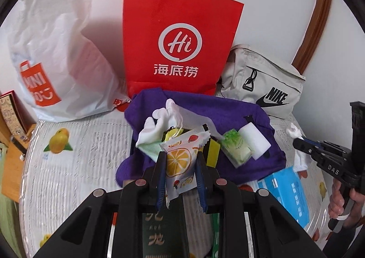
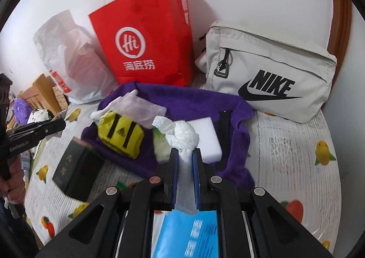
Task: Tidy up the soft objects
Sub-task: 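Carry the white cloth and orange sachet toward the purple towel, then lower the cloth and sachet onto the towel and open both grippers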
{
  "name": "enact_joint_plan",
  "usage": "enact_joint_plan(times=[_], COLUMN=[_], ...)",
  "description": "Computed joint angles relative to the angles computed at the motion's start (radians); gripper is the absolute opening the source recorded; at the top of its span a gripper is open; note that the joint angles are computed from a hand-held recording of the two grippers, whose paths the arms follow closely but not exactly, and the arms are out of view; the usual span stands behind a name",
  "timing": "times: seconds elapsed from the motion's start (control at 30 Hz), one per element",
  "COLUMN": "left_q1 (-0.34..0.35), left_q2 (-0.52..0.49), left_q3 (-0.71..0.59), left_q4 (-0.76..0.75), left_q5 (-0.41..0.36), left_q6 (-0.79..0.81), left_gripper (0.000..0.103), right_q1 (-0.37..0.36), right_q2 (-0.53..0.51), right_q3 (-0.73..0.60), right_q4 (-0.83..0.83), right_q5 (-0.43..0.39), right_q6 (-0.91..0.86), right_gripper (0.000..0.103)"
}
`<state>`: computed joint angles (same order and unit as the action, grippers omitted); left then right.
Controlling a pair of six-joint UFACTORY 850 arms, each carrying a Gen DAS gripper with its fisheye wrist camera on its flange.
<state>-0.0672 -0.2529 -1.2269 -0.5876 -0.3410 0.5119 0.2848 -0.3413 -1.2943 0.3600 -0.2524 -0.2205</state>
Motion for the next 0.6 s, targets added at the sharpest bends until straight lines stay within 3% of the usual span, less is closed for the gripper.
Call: enact_joint_plan(times=[0.3,0.6], left_q1=[-0.018,-0.037], left_q2=[-0.117,-0.203], left_q3=[-0.123,-0.223], left_q4=[0.015,0.091], left_q5=[-0.061,-0.095], left_q6=[-0.027,-0.087], left_gripper=[0.023,0.023], right_q1=[-0.014,-0.047], right_q2=[-0.151,-0.290], right_q3=[-0.181,-0.333], right_q4=[-0.145,-0.179], right_q5=[-0.075,-0.168], right_q6=[0.126,0.180], right_gripper=[0.012,0.013])
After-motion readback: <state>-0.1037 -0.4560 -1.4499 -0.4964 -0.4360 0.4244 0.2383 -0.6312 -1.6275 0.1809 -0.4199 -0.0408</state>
